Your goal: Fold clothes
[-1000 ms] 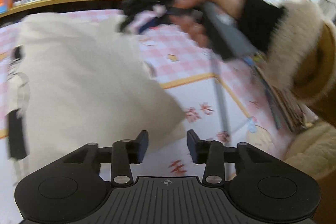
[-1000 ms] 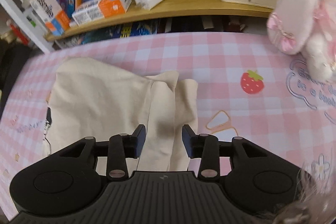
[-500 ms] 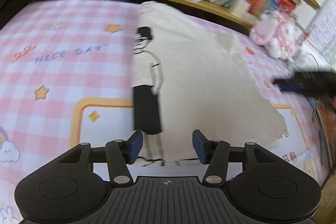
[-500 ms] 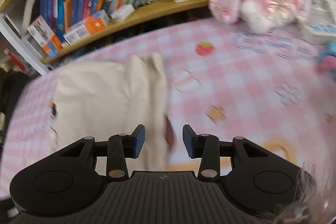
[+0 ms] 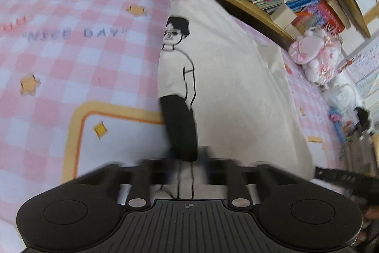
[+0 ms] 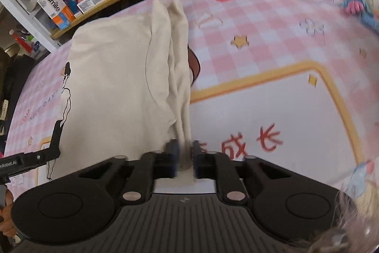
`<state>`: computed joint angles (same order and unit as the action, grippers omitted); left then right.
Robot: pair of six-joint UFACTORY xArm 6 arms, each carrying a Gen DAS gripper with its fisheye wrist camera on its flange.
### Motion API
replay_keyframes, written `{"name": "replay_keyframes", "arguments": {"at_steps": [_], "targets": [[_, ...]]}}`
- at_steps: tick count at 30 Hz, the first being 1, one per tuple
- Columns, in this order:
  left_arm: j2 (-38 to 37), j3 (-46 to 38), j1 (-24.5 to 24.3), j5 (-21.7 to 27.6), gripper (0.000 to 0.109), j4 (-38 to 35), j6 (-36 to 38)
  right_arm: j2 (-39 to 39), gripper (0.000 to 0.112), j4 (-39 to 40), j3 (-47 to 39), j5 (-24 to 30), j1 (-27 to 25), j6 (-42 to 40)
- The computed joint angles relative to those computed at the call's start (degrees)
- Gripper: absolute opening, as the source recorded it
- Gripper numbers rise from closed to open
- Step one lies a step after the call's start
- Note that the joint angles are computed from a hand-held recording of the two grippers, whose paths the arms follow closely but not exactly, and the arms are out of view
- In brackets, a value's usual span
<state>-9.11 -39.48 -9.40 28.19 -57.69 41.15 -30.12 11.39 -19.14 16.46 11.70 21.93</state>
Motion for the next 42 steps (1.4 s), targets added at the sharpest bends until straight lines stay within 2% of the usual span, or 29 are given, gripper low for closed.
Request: {"name": "replay_keyframes", "arguments": {"at_steps": [4,7,10,16,20,22,25,32,38,42], "targets": [[-6.1,1.9,1.1,3.2,0.007,-4.6,7.7,-0.1,0.008,-2.7,0.8,-0.6,0.2,3.5],[-7.2,2.6,3.1,4.8,0.007,-0.4,6.8,-0.5,0.008,-0.2,0.8,0.4,0.7,0.8],[-6.5,3.0,6.4,7.8,0.005,6.1,3.1,-1.1,0.008,6.5,1.6,0.3,1.9,-6.4],[-7.2,3.2,9.0,6.3,0.01,11.2,7.8,-2.5,0.009,-0.9,3.1,-0.5,3.3,-2.7],[-1.5,-3.0,9.3,3.5,0.02,7.4,5.6,-1.8,0.009,-3.5,2.3,0.2,3.1,-1.4],[2.5,-7.0,8.6,2.5,0.037,4.1,5.5,-1.6,0.009,-4.4,2.0,0.7,3.1,-0.7],[9.2,-13.5,8.2,3.1,0.045,0.4,4.8,-1.3,0.009,-4.0,1.6,1.0,2.9,-0.7],[23.5,-28.3,8.8,9.1,0.045,-5.8,0.6,-1.5,0.009,-7.9,1.9,0.7,3.2,4.1],[31.9,-37.5,8.3,9.5,0.043,-6.2,-4.1,-1.9,0.009,-11.5,2.3,0.3,3.4,8.6],[36.9,-43.5,8.6,11.7,0.044,-9.2,-5.6,-2.0,0.008,-12.7,2.5,0.1,3.4,10.5]]}}
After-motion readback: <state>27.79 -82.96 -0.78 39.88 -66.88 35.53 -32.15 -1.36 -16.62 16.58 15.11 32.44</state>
